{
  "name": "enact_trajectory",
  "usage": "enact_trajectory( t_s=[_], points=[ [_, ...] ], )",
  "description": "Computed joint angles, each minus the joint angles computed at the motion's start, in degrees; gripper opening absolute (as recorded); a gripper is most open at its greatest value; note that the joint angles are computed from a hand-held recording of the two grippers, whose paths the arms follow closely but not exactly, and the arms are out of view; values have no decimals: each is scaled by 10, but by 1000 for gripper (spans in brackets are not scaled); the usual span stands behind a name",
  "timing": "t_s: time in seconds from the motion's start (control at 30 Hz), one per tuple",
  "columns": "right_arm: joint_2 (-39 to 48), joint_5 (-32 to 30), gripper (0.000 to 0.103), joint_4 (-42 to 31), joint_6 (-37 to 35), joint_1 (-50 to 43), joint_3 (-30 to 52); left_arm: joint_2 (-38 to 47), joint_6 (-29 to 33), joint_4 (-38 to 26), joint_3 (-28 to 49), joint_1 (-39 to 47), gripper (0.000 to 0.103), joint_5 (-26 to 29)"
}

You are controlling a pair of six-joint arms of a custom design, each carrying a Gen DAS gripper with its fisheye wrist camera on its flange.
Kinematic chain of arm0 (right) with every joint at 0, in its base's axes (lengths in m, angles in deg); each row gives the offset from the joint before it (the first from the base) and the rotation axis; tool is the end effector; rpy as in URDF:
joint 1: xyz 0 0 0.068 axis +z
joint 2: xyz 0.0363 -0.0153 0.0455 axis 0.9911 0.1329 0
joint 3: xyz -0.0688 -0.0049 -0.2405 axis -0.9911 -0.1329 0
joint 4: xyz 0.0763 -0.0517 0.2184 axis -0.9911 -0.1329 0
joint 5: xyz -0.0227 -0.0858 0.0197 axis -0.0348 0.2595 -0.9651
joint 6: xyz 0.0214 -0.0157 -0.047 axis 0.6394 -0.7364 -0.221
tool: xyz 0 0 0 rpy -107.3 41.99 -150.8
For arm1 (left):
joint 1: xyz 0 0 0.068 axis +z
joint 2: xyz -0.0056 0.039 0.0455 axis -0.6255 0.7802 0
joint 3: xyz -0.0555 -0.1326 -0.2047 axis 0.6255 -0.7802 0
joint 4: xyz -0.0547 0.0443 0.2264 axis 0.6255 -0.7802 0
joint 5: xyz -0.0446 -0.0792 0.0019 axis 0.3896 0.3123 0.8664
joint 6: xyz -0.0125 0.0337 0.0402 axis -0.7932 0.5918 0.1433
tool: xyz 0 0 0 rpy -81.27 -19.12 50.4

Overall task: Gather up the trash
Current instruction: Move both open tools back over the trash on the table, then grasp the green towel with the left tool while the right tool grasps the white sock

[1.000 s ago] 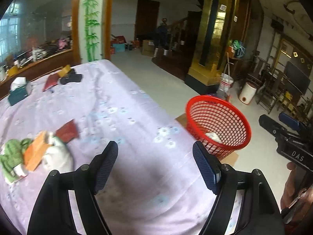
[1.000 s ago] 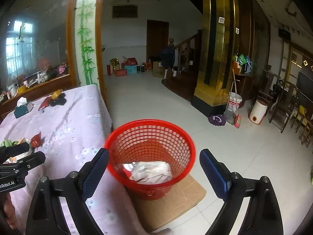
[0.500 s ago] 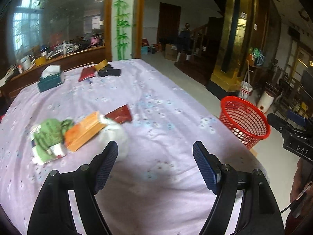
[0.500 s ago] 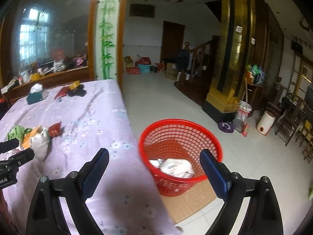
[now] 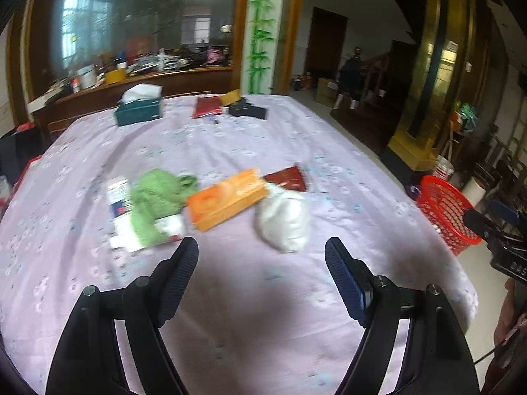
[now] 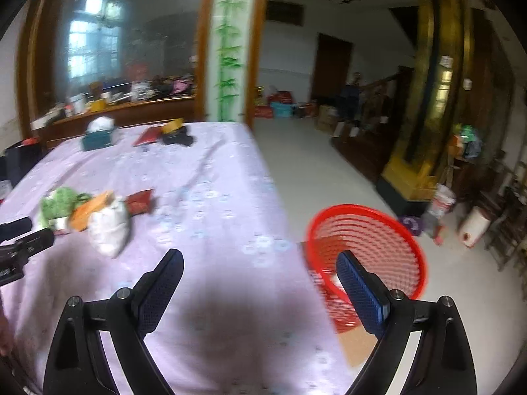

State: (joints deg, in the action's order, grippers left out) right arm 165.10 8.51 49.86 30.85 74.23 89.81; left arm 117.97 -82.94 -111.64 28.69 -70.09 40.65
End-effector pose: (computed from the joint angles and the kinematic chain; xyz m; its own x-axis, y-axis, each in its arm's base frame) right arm 0.2693 -0.0239 0.2737 -0.5166 -0.3034 -0.8007 -0.4230 0.9035 -0.0695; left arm 0.1725 -0.0826 0.2581 -0.5956 -0.2858 -0.7507 -0.3250 0.9404 -0.1003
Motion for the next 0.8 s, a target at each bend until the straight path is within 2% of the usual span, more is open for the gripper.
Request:
enact_trajectory(
  t_s=[0.2, 0.27, 0.37, 0.57, 0.67, 0.8],
  points=[
    [25, -63, 96, -82, -17, 53, 34, -105, 19, -55, -52, 110, 78, 38],
    [65, -105, 96, -139, -21, 71, 74, -141, 45, -66, -67, 165, 78, 56],
    [116, -140, 87, -194, -18, 103, 116, -194, 99, -68, -89, 270, 78, 121],
    [205, -84, 86, -173, 48, 228, 176, -200, 206, -41, -106, 486, 78, 301],
    [249, -54, 86, -140, 87, 273, 199, -174, 222, -20, -106, 516, 78, 333],
    [320, -19, 84, -127, 120, 296, 244, -134, 221, 1, -93, 500, 78, 326]
  ],
)
